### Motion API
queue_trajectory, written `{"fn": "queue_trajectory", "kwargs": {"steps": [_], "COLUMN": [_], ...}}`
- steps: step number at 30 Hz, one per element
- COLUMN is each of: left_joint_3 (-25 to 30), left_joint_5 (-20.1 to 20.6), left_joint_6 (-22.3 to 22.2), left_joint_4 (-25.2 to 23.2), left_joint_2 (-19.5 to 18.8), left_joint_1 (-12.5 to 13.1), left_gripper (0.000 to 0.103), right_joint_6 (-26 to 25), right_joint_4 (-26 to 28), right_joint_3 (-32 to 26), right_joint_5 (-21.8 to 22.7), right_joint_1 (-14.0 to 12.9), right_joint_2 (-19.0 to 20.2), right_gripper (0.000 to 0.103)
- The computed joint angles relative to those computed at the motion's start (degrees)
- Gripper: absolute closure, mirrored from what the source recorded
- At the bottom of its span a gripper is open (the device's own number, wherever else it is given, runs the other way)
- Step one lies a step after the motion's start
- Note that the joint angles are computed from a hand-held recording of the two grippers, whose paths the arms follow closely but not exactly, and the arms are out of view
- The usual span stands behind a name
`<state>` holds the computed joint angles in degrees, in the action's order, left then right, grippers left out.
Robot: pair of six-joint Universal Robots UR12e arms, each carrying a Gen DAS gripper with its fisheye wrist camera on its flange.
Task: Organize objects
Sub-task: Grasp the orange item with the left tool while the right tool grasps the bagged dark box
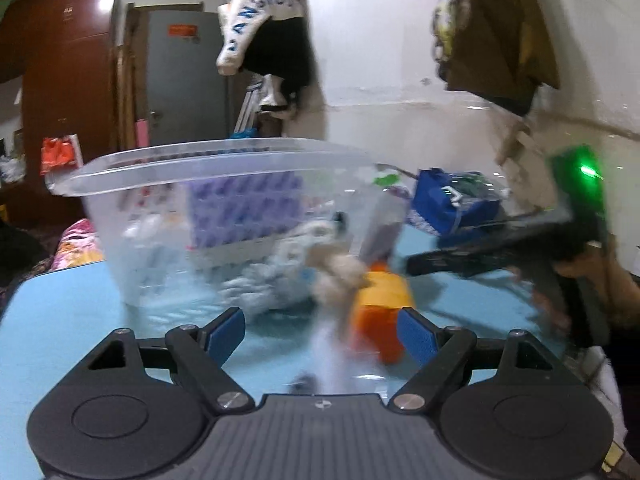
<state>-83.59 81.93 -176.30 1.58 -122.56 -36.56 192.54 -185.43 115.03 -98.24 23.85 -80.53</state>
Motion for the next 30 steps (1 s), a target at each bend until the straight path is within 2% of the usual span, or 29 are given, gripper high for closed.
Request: {"fn": "queue_trajectory", "kwargs": {"steps": [2, 6, 9, 14, 15, 17, 18, 19, 27, 29, 30], "left_joint_3": [0.3, 2.8, 4.4, 5.6, 5.8, 5.9, 5.9, 5.9, 5.9, 5.9, 5.9], "left_joint_5": [-0.5, 2.5, 3.8, 5.4, 5.5, 6.1, 6.0, 5.5, 5.1, 5.0, 5.0], "left_joint_6": [1.4, 4.5, 4.4, 3.6, 3.5, 3.2, 3.0, 2.7, 3.0, 3.3, 3.4], "left_joint_4": [0.1, -2.7, -4.5, -6.2, -6.1, -6.1, -6.3, -6.7, -6.8, -6.9, -7.0], "left_joint_2": [-0.2, -1.7, -2.7, -3.4, -3.6, -3.7, -3.6, -3.6, -3.6, -3.6, -3.6], "left_joint_1": [-0.6, -2.5, -3.1, -3.5, -3.5, -3.5, -3.5, -3.4, -3.4, -3.4, -3.4], "left_gripper": [0.017, 0.018, 0.021, 0.029, 0.031, 0.041, 0.051, 0.059, 0.059, 0.059, 0.059], "right_joint_6": [-1.1, -2.0, -2.3, -1.9, -1.9, -1.9, -1.7, -1.9, -4.3, -4.6, -5.2], "right_joint_4": [0.1, 1.2, 1.5, 3.1, 3.3, 3.3, 3.1, 2.5, 3.6, 3.9, 3.9], "right_joint_3": [-0.5, -1.9, -2.7, -4.0, -4.1, -4.0, -3.9, -3.8, -4.9, -5.6, -5.8], "right_joint_5": [-0.5, -1.3, -1.4, 0.1, 0.8, 2.8, 3.3, 3.0, 0.7, -1.0, -1.3], "right_joint_1": [0.0, -0.1, -0.5, -1.3, -1.5, -2.1, -2.2, -2.1, -1.9, -1.7, -1.7], "right_joint_2": [0.5, 1.2, 1.6, 2.5, 2.6, 2.7, 2.7, 2.8, 3.3, 3.8, 4.0], "right_gripper": [0.025, 0.025, 0.027, 0.037, 0.038, 0.051, 0.054, 0.054, 0.050, 0.038, 0.036]}}
